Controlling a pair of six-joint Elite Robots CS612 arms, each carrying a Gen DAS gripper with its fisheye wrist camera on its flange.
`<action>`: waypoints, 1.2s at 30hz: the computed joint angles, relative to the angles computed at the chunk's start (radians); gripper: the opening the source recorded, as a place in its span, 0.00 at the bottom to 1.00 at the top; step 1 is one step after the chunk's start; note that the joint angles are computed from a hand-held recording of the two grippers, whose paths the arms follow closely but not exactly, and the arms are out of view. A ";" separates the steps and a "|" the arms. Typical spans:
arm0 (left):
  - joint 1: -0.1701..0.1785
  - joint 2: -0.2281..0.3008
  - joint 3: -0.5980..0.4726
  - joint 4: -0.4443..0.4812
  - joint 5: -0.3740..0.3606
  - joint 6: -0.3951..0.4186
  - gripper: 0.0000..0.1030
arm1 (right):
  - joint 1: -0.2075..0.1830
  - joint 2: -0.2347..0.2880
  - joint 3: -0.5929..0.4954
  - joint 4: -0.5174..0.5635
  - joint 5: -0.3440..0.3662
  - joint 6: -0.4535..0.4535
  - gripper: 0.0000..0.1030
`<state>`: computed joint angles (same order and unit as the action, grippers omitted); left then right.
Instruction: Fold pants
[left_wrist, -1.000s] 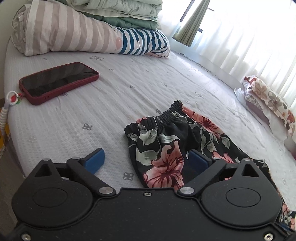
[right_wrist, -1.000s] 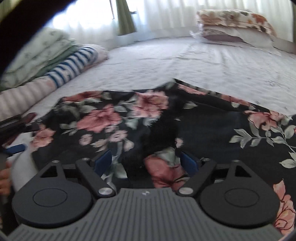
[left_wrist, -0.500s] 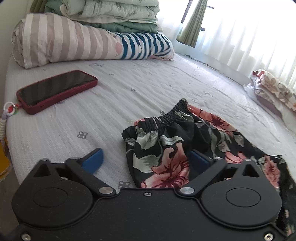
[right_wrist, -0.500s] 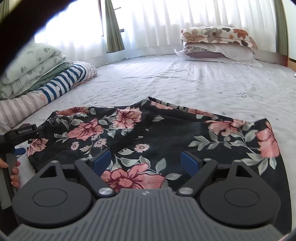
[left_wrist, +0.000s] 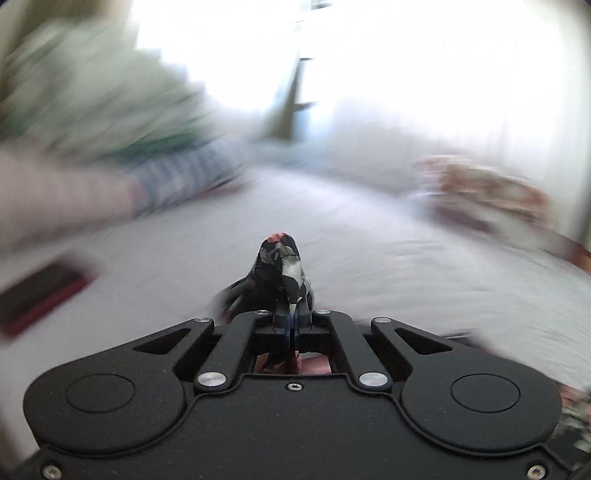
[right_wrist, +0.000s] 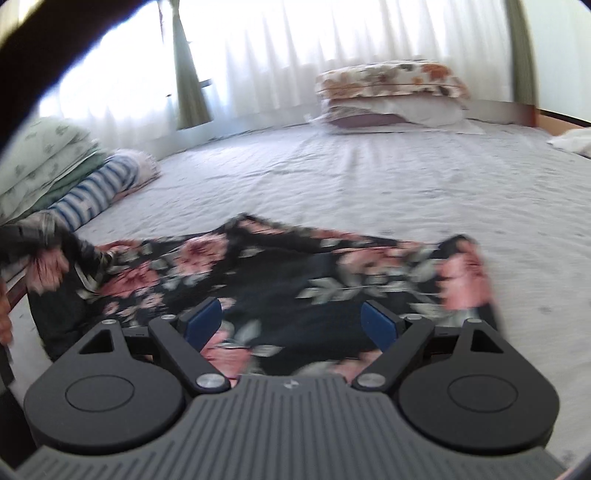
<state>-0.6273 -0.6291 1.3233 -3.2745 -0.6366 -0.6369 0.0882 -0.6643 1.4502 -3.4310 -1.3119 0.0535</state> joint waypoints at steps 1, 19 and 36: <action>-0.013 0.019 -0.046 -0.052 -0.043 0.105 0.01 | -0.008 -0.008 0.014 -0.009 -0.017 0.012 0.88; -0.054 0.078 -0.139 0.092 -0.740 0.316 0.81 | -0.097 -0.060 0.142 -0.042 -0.155 0.115 0.89; -0.019 -0.002 -0.017 0.251 -0.429 0.146 0.26 | 0.005 0.060 -0.196 0.223 -0.286 0.092 0.81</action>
